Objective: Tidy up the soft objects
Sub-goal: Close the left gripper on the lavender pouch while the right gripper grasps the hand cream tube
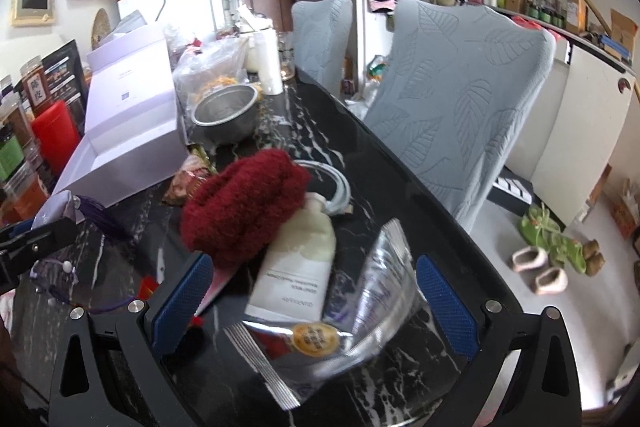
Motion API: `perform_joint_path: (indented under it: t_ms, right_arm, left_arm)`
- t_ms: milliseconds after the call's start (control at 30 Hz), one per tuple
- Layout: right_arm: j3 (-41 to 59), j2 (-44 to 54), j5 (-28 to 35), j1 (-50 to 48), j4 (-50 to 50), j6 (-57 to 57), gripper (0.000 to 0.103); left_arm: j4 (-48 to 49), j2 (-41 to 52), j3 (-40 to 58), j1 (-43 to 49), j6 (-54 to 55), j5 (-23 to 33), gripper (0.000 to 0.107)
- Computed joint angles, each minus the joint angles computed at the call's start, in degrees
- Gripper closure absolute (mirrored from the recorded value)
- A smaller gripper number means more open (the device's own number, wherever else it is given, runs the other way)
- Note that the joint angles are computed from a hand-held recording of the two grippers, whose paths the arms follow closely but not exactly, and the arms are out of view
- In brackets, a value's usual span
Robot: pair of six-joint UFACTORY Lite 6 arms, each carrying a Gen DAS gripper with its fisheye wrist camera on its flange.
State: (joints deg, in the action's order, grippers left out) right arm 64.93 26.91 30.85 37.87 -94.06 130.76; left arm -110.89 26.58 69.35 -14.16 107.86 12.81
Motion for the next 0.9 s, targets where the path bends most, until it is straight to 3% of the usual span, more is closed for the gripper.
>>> perform_joint_path:
  t_ms: [267, 467, 600, 800, 900]
  right_arm:
    - [7.5, 4.5, -2.1, 0.3, 1.2, -5.7, 0.000]
    - [16.5, 10.7, -2.8, 0.1, 14.4, -21.6, 0.000]
    - [23.0, 15.3, 0.1, -1.0, 28.1, -36.2, 0.000]
    - [19.4, 13.7, -2.4, -2.6, 30.9, -38.0, 0.001]
    - [18.1, 13.3, -3.3, -3.2, 31.0, -38.1, 0.007]
  left_arm:
    - [-3.9, -1.0, 0.1, 3.2, 3.0, 0.5, 0.049]
    - [1.9, 2.3, 2.5, 4.7, -3.5, 0.4, 0.049]
    - [6.1, 5.1, 4.5, 4.4, -7.7, 0.7, 0.049]
    - [10.8, 7.2, 6.1, 3.0, -11.9, 1.9, 0.049]
    - [12.3, 8.1, 7.0, 2.4, -13.4, 1.8, 0.049]
